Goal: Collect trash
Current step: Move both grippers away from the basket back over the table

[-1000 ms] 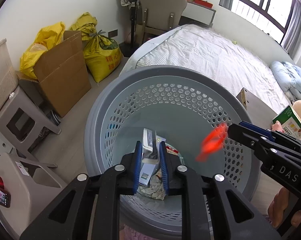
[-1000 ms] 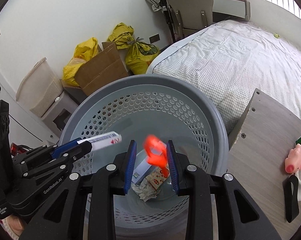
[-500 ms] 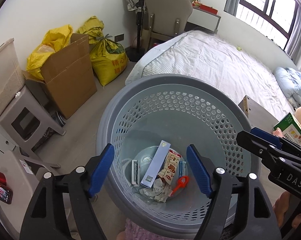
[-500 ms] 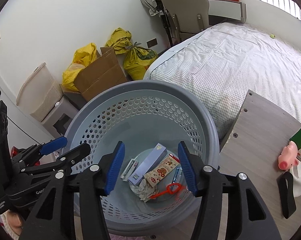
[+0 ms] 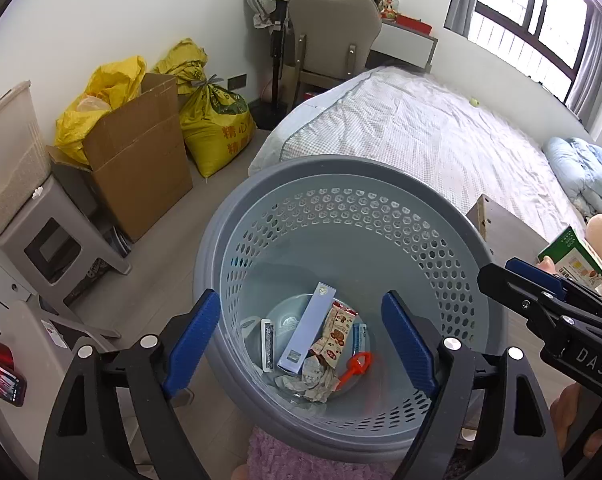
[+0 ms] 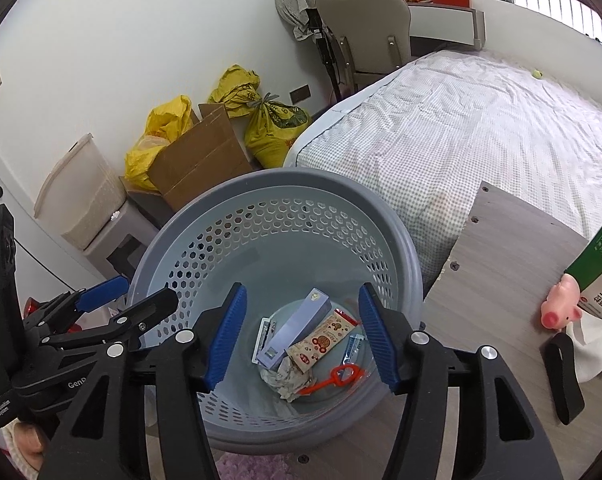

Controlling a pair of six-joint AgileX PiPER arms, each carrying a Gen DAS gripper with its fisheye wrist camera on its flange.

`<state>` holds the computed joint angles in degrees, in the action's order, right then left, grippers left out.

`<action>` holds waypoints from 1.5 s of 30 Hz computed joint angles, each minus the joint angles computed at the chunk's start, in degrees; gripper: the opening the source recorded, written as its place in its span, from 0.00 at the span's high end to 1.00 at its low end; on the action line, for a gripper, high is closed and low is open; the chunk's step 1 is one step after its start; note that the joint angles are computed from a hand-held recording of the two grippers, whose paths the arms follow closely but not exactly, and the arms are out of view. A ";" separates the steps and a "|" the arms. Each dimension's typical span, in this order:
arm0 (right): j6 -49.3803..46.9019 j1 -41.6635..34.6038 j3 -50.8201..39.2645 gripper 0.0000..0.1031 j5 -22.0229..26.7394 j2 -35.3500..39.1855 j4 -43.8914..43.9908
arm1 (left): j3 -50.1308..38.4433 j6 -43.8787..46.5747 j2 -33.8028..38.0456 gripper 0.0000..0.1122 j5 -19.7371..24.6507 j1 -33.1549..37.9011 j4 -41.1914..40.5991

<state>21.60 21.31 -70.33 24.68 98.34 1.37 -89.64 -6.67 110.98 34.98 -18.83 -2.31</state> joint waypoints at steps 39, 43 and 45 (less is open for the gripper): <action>17.72 -5.94 27.71 0.41 -1.95 -25.88 -14.91 | 6.65 -5.50 -7.40 0.19 -1.76 -12.46 5.41; 18.29 -7.64 31.07 0.41 -1.46 -29.33 -15.48 | 6.63 -5.99 -7.11 0.19 -1.84 -13.48 5.81; 18.25 -8.80 33.10 0.41 -1.14 -31.27 -15.40 | 6.71 -6.10 -6.85 0.19 -1.96 -14.11 5.80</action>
